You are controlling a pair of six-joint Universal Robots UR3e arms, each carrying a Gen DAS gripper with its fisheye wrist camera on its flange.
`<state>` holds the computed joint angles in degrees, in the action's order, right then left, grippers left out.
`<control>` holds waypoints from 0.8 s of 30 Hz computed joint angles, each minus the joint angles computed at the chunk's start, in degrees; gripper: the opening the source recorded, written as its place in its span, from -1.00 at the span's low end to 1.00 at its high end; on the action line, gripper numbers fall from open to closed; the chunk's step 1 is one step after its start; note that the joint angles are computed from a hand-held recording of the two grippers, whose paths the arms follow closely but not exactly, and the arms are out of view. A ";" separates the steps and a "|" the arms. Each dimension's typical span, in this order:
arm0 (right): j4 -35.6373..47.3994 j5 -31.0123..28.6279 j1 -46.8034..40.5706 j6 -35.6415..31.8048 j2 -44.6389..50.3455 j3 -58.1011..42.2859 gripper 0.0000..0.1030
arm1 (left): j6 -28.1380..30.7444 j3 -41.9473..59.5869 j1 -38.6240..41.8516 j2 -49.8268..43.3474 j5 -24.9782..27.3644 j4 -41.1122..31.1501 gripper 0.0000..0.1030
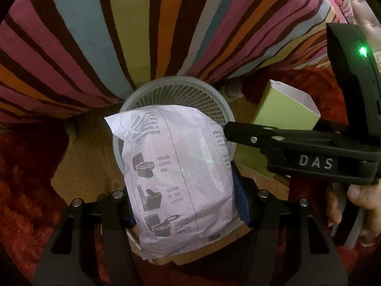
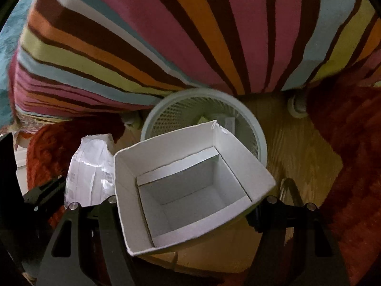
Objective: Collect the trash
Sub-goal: 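Carry the held bag and lime-green box down over the wastebasket, then open both tools to drop the bag and box into the wastebasket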
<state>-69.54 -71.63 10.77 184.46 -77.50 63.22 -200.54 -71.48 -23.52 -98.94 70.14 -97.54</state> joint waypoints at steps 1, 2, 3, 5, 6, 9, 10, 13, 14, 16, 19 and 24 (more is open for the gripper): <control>0.42 -0.08 -0.25 -0.17 0.10 0.18 0.29 | 0.28 0.33 0.05 -0.59 -0.20 -0.42 0.17; 0.88 -0.24 -0.13 0.16 0.70 0.00 0.29 | 0.40 0.54 0.07 -1.01 -0.32 -0.78 0.17; 1.13 -0.20 -0.15 0.29 1.07 0.00 0.29 | 0.66 0.81 0.16 -1.70 -0.49 -1.19 0.17; 1.41 0.00 -0.39 1.03 1.77 0.71 0.29 | 1.08 0.57 0.31 -2.45 -0.81 -1.59 0.17; 1.37 0.03 -0.43 1.42 2.15 0.93 0.29 | 1.07 1.07 0.22 -3.12 -0.86 -1.92 0.17; 1.49 0.14 -0.51 2.61 3.51 1.27 0.29 | 1.68 1.57 0.45 -5.12 -1.37 -2.83 0.17; 1.53 0.17 -0.48 2.85 3.86 1.39 0.29 | 1.68 1.88 0.40 -5.38 -1.46 -3.24 0.17; 1.80 -0.09 0.02 3.11 5.12 1.05 0.29 | 1.75 2.39 0.46 -6.28 -1.75 -4.11 0.17; 1.87 -0.21 0.17 3.13 5.44 1.02 0.29 | 1.74 2.52 0.51 -6.63 -1.80 -4.37 0.17; 2.38 -0.35 0.26 3.09 5.94 0.67 0.29 | 1.72 3.21 0.57 -7.04 -1.85 -5.27 0.17; 2.84 -0.47 0.51 3.56 6.78 0.63 0.29 | 1.75 3.86 0.48 -8.00 -1.83 -5.57 0.17; 2.98 -0.06 0.00 4.42 7.69 1.46 0.29 | 1.96 5.44 0.02 -10.23 -1.48 -6.11 0.17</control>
<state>-66.56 -71.70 10.77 188.88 -69.82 64.68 -198.59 -66.03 -23.50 -109.17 68.66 -103.65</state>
